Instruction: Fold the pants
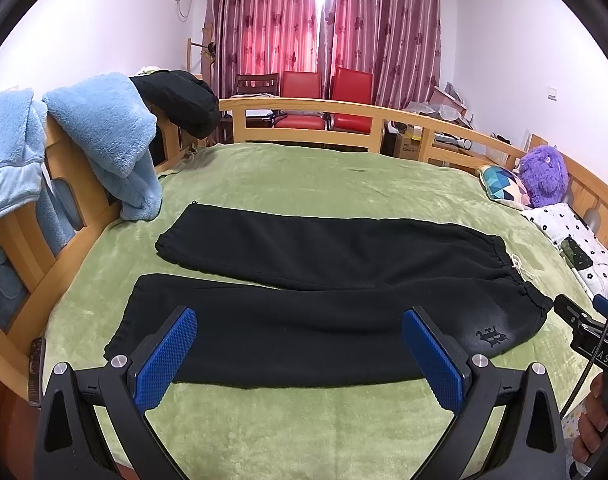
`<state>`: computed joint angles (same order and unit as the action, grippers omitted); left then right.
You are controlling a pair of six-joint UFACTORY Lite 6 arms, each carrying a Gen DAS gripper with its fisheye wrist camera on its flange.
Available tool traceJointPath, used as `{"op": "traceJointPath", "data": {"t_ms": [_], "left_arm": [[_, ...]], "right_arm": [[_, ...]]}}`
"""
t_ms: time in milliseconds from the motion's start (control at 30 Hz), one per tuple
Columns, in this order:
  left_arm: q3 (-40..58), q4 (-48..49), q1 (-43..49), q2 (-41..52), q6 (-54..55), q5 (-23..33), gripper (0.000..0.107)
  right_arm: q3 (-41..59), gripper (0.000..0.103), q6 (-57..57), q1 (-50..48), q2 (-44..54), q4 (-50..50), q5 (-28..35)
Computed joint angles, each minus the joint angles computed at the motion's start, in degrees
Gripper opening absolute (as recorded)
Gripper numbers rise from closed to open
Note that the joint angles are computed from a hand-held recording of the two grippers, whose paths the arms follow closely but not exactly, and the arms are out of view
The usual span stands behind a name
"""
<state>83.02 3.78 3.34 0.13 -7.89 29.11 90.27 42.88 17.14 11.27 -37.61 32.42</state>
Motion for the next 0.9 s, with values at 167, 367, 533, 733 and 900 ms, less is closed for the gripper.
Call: {"op": "traceJointPath", "data": {"t_ms": [167, 367, 533, 733, 900], "left_arm": [[0.3, -0.4, 0.4, 0.5, 0.0, -0.4, 0.103], [0.2, -1.9, 1.0, 0.7, 1.5, -0.7, 0.103], [0.0, -2.4, 1.1, 1.0, 2.1, -1.2, 0.103], [-0.7, -1.2, 0.1, 0.8, 0.7, -2.4, 0.103], [-2.1, 4.4, -1.0, 0.4, -5.2, -3.8, 0.103]], "right_arm": [[-0.3, 0.103, 0.6, 0.4, -0.1, -0.3, 0.1], [-1.5, 0.103, 1.1, -0.1, -0.2, -0.5, -1.6], [-1.5, 0.103, 1.2, 0.2, -0.3, -0.2, -1.8], [-1.8, 0.102, 1.4, 0.7, -0.9, -0.6, -1.8], [-1.9, 0.103, -1.0, 0.1, -1.2, 1.9, -2.7]]}}
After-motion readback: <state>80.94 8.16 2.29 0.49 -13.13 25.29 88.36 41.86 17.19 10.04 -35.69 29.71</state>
